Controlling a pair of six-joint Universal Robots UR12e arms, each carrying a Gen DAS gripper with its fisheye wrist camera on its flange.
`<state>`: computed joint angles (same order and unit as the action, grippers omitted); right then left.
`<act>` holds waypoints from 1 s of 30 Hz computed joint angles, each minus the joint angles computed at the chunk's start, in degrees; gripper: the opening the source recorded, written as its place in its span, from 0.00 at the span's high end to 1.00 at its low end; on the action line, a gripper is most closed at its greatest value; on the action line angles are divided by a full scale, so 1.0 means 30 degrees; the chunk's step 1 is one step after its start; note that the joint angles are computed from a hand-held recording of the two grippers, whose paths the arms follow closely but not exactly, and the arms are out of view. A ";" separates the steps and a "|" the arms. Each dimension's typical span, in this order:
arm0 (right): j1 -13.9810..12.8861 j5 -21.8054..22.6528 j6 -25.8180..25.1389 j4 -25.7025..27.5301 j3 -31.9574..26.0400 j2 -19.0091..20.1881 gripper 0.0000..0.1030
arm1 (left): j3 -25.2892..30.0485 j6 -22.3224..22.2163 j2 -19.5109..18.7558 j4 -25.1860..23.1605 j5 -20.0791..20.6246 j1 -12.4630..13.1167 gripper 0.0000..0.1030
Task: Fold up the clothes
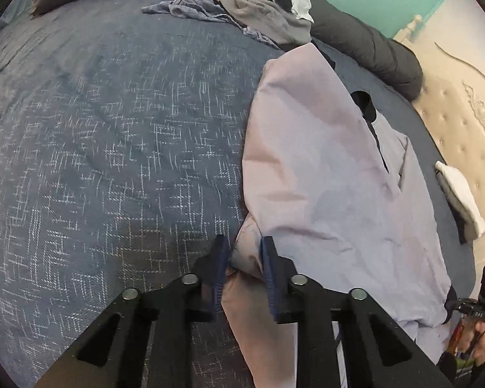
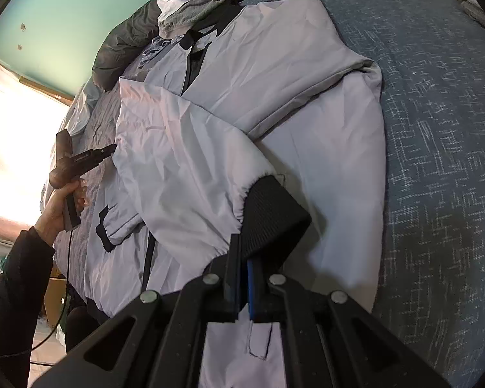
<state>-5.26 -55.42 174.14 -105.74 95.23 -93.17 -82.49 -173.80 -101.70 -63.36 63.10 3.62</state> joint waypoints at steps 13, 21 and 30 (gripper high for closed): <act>0.0375 -0.0861 -0.1804 0.1896 -0.0828 0.0186 0.95 | -0.1104 -0.2923 0.0486 0.2295 -0.0760 0.0319 0.81; 0.0237 -0.1434 -0.1123 0.0740 -0.2590 0.0616 0.70 | -0.2290 -0.5061 0.1027 0.4862 -0.0881 0.0538 0.78; 0.1884 0.0480 -0.0830 -0.0598 -0.6579 0.4111 0.68 | -0.3386 -0.7033 0.1210 0.7247 -0.0866 0.0510 0.78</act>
<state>0.40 -53.98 171.65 -107.53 75.49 -80.84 -92.65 -194.89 -98.08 -41.62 60.50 5.15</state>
